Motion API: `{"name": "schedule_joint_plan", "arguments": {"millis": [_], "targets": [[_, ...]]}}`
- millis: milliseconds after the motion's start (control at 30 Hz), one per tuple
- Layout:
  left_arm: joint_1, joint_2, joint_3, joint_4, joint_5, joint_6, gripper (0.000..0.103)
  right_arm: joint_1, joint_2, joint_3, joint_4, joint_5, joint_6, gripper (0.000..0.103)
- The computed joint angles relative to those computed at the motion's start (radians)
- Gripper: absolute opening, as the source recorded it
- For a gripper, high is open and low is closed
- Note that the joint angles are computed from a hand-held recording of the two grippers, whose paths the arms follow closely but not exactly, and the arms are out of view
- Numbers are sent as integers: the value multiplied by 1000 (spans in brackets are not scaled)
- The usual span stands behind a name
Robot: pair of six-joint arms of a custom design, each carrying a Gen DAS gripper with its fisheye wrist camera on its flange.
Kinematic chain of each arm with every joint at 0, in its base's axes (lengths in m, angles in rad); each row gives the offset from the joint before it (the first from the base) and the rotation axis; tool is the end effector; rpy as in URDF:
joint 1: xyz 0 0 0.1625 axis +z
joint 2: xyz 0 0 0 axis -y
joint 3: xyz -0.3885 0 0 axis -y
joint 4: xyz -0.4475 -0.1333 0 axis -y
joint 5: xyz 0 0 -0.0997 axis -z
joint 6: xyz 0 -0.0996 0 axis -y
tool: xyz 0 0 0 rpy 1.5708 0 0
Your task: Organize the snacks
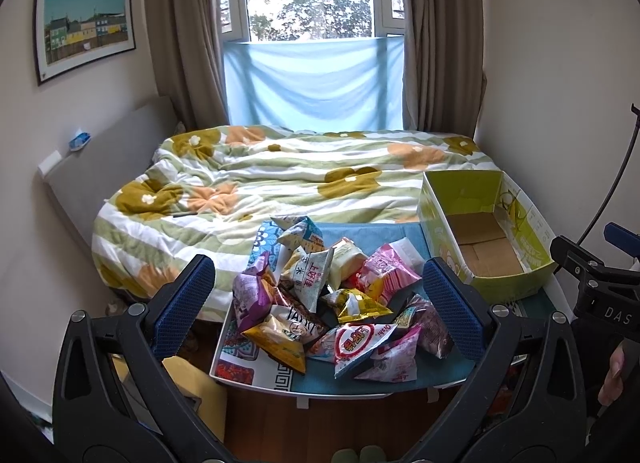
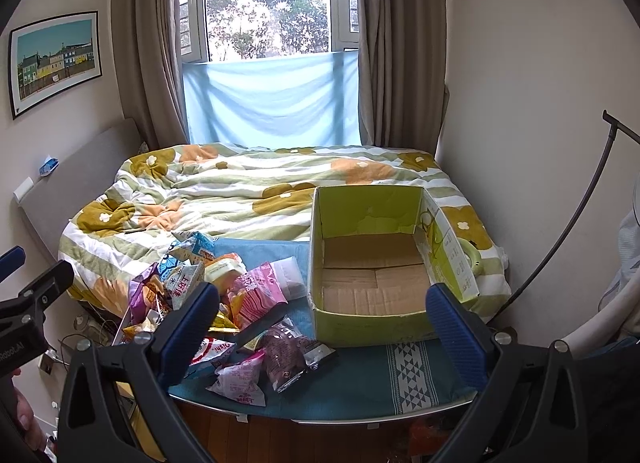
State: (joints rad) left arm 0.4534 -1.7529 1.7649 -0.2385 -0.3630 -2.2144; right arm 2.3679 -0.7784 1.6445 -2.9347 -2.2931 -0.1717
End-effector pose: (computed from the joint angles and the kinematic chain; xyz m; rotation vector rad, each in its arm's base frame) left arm -0.2290 -0.3634 0.4341 -0.0837 1.8002 -1.2043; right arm 0.5406 -0.4338 0.0763 0.9374 -2.2891 0.8816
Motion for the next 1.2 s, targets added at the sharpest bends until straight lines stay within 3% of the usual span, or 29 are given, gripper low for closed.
{"name": "schedule_joint_plan", "arguments": {"millis": [400,533,633,800,900,1200], "targets": [[4,-7,2,-27,7,28,103,1,0,0,1,0,1,103],[19,-27,13,-88,15,93,103,3,4,-7,16,-7,6,103],[43,-66,47,-203,19,205,103,1,8,-21,46,-19,26,103],[97,-181,187,-552,2,508,103,-26,7,-5,101,-35,71,103],[131,-205,260,-709,-22,630,103,-53,2,21,108,-10,80,103],[214,-137,408,-988,-61,687,103,-188,5,76,112,164,24,103]]}}
